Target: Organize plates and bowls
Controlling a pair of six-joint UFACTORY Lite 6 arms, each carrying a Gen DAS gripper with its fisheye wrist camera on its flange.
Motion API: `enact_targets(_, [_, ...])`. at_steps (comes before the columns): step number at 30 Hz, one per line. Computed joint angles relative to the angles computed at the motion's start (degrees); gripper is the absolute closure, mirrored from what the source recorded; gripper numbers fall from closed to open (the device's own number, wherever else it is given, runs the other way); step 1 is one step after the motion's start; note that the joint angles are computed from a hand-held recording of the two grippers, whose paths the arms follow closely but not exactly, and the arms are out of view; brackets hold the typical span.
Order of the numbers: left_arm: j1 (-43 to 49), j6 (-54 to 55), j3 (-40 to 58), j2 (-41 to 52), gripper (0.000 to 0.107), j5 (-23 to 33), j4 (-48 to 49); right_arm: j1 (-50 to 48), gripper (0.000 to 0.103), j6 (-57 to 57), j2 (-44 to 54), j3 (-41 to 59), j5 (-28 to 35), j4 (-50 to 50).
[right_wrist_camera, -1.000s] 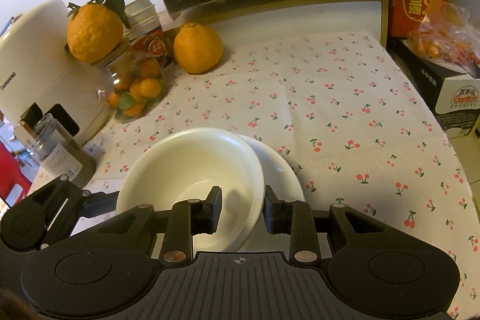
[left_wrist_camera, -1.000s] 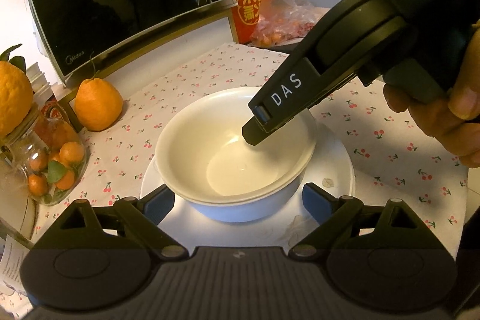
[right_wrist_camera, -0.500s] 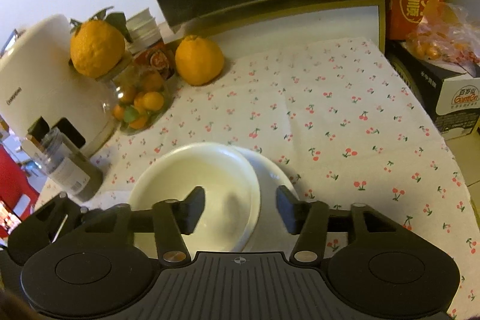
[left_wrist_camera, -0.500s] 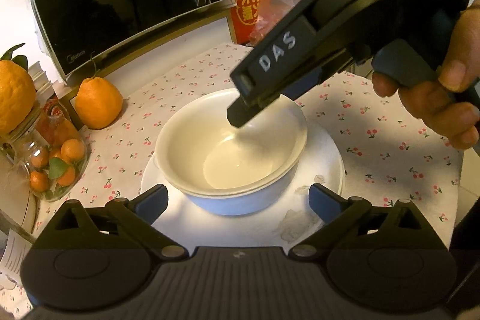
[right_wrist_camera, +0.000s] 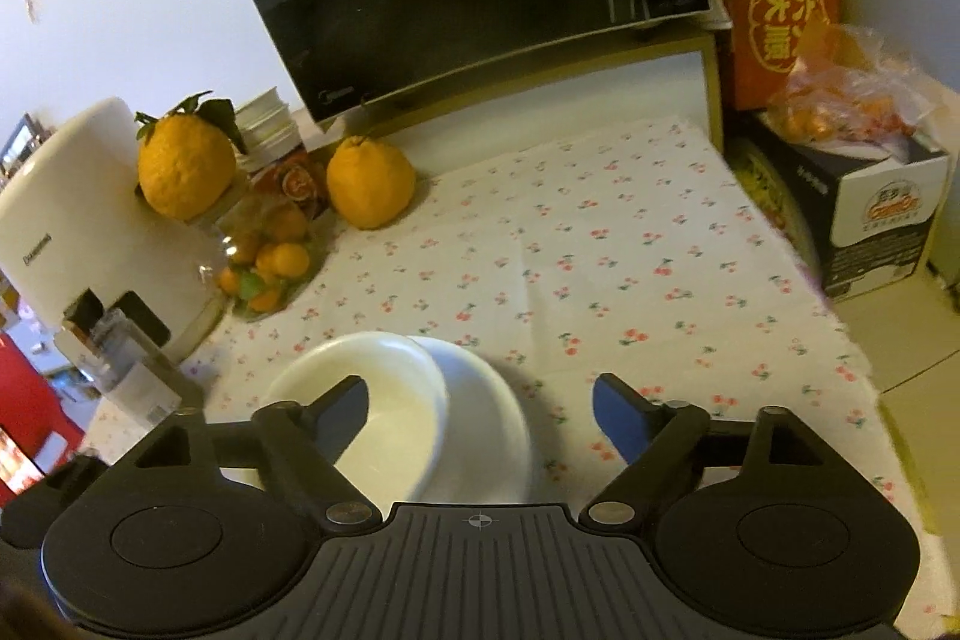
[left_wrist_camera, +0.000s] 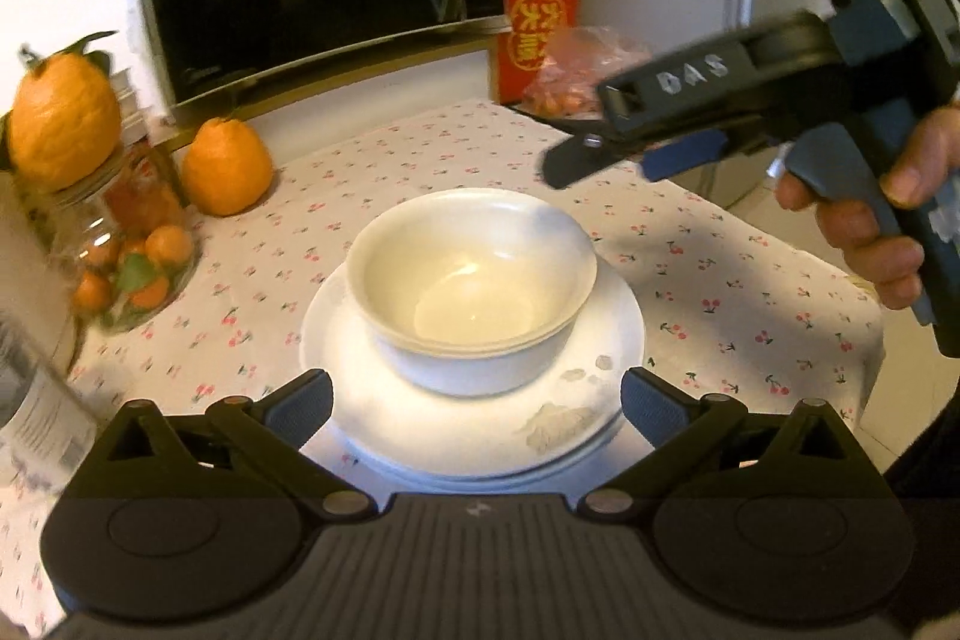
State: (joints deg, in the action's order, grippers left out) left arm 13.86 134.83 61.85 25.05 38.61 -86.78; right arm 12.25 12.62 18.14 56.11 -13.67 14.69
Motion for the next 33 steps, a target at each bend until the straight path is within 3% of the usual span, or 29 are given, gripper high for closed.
enact_targets(6, [-0.02,-2.22,-9.48,-7.54,0.004,-5.83,-5.41,1.3,0.01,-14.82,-6.53,-8.51,-1.78,10.92])
enact_targets(13, [-1.42,-13.93,-13.26,-11.58,0.004,-14.82,-6.0,6.23,0.003,-35.2,-13.24,-16.86,-4.03,32.83])
enact_targets(17, [-3.61,-8.29,-16.4,-14.79,0.004,-19.46,-17.21,10.25,0.001,-47.26,-13.42,-17.62,-6.13,46.45])
enact_targets(21, [-5.72,-6.54,-18.5,-17.51,0.004,-22.74,-23.28,12.9,0.001,-52.69,-11.2,-15.92,-7.24,53.43])
enact_targets(29, [-7.56,-20.72,-16.18,-15.8,0.004,-29.71,-15.15,14.85,0.0,-59.86,-7.51,-12.41,-6.86,60.61])
enact_targets(33, [-7.5,-18.01,-16.19,-15.98,0.004,-30.73,-18.38,15.24,0.0,-60.53,-7.21,-12.06,-7.08,61.36])
